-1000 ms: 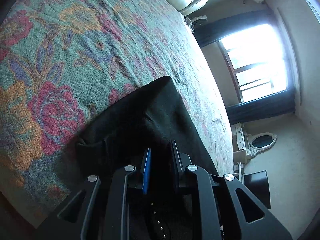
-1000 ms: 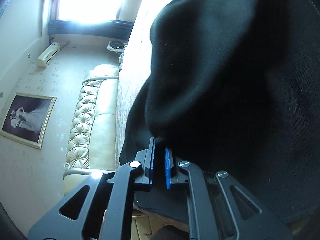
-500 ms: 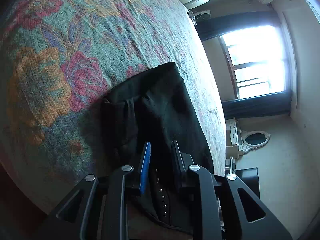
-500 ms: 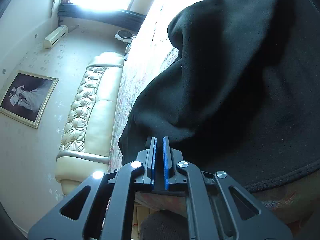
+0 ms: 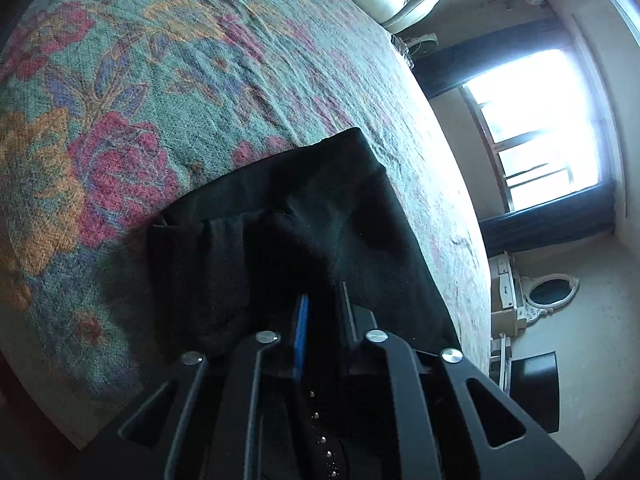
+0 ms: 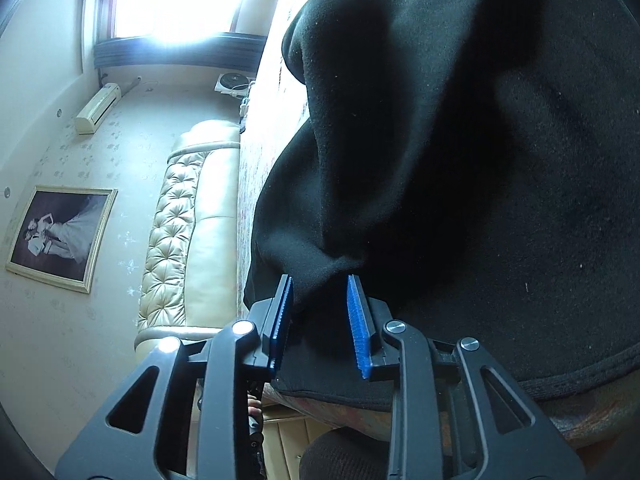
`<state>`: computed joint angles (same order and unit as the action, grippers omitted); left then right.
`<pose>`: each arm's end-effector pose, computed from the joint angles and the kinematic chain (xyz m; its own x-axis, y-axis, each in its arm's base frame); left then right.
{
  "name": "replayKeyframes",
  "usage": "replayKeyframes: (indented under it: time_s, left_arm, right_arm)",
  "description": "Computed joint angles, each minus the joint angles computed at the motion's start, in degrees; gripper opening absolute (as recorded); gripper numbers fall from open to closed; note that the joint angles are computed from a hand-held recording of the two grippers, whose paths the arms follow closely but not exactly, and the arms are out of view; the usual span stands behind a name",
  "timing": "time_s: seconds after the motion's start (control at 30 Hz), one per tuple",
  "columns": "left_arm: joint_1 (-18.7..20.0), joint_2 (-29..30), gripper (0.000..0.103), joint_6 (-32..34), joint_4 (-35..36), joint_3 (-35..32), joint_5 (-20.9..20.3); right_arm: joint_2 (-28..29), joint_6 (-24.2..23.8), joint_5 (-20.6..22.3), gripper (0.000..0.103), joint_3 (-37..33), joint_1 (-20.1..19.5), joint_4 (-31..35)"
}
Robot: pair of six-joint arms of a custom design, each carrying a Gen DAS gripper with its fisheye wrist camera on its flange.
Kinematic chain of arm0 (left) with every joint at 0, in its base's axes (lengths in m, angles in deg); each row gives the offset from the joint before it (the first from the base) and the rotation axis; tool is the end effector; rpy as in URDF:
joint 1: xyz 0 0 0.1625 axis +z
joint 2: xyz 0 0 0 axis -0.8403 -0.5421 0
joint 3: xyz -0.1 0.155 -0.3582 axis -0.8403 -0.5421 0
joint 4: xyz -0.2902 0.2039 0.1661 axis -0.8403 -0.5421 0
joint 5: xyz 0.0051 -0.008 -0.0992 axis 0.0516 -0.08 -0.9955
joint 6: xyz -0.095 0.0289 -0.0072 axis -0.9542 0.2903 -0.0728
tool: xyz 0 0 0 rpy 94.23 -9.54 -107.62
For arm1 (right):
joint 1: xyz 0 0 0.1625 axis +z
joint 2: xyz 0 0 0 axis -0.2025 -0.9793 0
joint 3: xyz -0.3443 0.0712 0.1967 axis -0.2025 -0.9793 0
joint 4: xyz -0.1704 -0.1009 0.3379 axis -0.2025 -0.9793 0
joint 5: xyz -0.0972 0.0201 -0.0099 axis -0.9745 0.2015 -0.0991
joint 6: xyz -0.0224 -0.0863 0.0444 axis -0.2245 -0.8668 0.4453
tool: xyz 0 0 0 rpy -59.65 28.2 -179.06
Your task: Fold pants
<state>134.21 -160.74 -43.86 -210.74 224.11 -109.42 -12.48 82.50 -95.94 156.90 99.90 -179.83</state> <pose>0.0964 -0.4006 0.3676 -0.8191 -0.5230 0.2356 -0.4607 0.3551 -0.8134 0.1525 -0.5161 0.0390 -0.8864 0.1298 -0.4443 0.3164 0.8705 -0.3770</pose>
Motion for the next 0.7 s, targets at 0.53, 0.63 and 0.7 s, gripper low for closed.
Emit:
replayKeyframes:
  time_s: [0.53, 0.63, 0.7]
  left_arm:
    - [1.4, -0.2, 0.005, -5.2, -11.7, 1.3, -8.9]
    - [1.1, 0.2, 0.005, -3.6, -10.3, -0.6, -8.7]
    - [1.2, 0.6, 0.005, -3.4, -9.7, -1.2, -8.8]
  right_arm:
    - [2.5, 5.9, 3.4, 0.062, 0.7, 0.7, -6.4]
    - [3.6, 7.4, 2.7, 0.062, -0.4, 1.0, -6.2]
    - [3.9, 8.2, 1.9, 0.062, -0.6, 1.5, -6.1]
